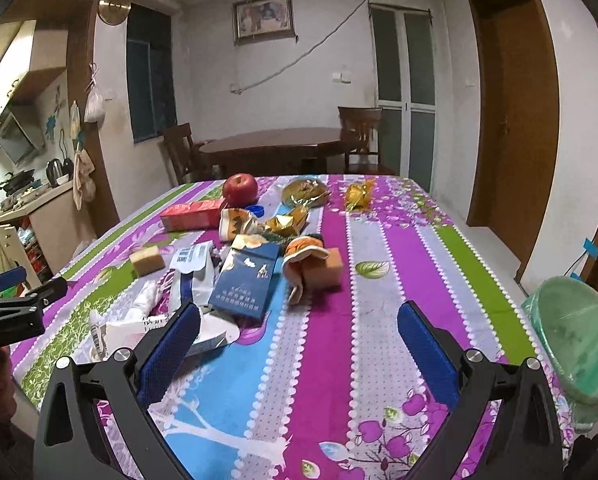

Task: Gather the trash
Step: 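Move both tools over the table toward the white box and white towel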

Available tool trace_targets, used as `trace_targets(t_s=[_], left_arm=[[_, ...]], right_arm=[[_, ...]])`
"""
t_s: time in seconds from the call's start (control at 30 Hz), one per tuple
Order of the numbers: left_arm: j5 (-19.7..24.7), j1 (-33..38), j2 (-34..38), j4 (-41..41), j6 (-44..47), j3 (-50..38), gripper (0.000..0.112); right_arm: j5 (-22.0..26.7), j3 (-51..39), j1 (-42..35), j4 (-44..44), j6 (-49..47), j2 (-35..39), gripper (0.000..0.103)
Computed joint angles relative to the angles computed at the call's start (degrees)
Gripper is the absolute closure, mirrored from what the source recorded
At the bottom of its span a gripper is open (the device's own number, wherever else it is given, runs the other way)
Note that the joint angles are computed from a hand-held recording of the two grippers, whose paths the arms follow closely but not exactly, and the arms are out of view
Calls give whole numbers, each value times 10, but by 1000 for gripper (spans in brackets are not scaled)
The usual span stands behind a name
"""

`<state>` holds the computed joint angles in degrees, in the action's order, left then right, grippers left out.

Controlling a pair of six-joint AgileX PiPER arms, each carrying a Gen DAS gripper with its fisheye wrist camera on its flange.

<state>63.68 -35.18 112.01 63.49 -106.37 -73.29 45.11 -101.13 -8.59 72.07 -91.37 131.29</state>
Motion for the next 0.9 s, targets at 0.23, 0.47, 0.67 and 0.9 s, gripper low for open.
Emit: trace_targets(t_s=[0.23, 0.47, 0.67, 0.9], left_arm=[[-25, 10, 9, -28, 13, -4, 15], [-37, 23, 18, -46, 22, -12, 15], [-52, 32, 20, -52, 19, -7, 15], [-24, 48, 62, -59, 91, -53, 15]], right_arm=[[10, -22, 9, -51, 42, 15, 4], [27, -47, 15, -87, 81, 27, 4], [46, -77, 22, -121, 122, 44, 4], [49, -84, 25, -128, 137, 48, 4]])
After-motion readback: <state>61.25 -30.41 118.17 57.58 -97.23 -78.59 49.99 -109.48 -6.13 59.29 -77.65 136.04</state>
